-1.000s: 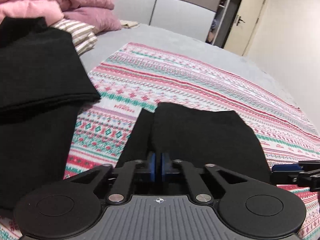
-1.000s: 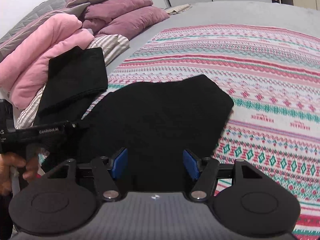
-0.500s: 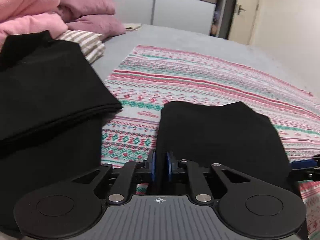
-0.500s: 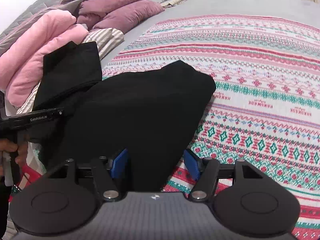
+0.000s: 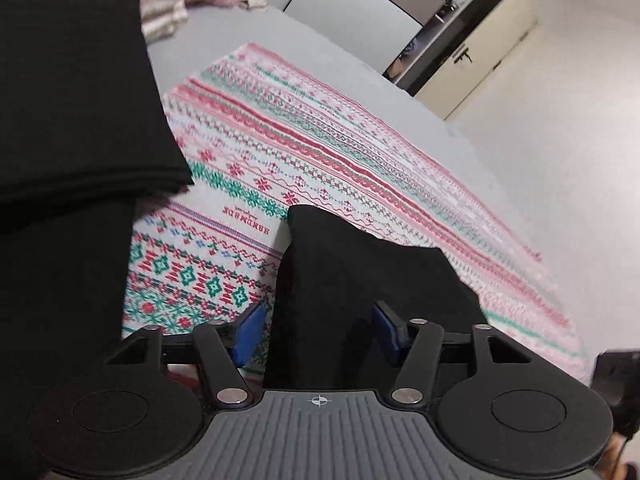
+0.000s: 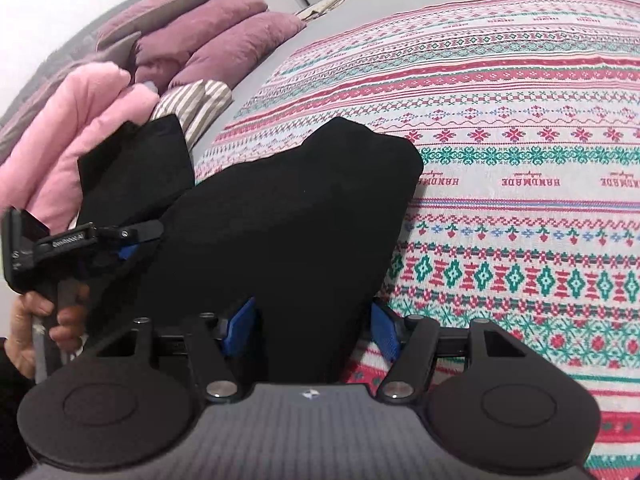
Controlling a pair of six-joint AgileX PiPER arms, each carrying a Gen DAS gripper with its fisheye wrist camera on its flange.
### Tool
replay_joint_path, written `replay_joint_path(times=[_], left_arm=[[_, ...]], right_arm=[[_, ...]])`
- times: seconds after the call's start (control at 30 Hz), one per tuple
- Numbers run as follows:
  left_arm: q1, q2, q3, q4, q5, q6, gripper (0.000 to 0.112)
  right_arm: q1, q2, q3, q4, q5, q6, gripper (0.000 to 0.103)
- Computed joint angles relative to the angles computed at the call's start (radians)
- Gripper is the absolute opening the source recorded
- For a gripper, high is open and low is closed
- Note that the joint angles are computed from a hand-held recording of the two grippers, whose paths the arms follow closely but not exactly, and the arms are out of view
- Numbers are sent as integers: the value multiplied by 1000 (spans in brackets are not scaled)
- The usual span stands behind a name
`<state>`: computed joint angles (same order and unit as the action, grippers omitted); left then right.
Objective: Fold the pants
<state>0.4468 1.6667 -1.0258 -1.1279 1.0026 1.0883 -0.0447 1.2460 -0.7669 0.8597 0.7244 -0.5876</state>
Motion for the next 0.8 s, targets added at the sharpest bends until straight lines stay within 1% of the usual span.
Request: replay_joint_path(times=[0.1, 0.17, 0.23, 0.27, 0.33, 0.37, 0.4, 0.43, 0.5, 0.6, 0.7, 0.8], left_arm=[[9, 81, -26, -42, 52, -15, 45], [12, 126, -38, -73, 87, -21, 43], [13, 168, -47, -110, 118, -25, 38], [13, 186, -47, -129, 130, -24, 32], [10, 201, -27, -173, 132, -8, 27], [12, 201, -11, -195, 133, 12, 24], [12, 195, 9, -216, 129, 32, 20], [11, 186, 22, -227, 129, 42, 19], [13, 157, 52, -246, 138, 74, 15], [13, 123, 77, -283, 183, 86, 14], [-28, 73, 97, -303, 189, 80, 14], [-103, 28, 114, -335, 174, 75, 14]], right_arm=[[-13, 16, 24, 85, -33, -64, 59], [-25, 32, 41, 164, -54, -119, 55], [-50, 53, 58, 256, -59, -188, 50], [-57, 67, 65, 304, -65, -218, 48], [-74, 88, 85, 396, -71, -275, 38], [-80, 100, 93, 439, -73, -299, 34], [-84, 111, 97, 469, -71, -314, 28], [-92, 115, 101, 487, -63, -325, 23], [-121, 99, 114, 506, -32, -346, 17], [-177, 36, 137, 536, 32, -374, 16], [-242, -40, 132, 495, 105, -356, 16], [-367, -98, 108, 430, 214, -331, 16]])
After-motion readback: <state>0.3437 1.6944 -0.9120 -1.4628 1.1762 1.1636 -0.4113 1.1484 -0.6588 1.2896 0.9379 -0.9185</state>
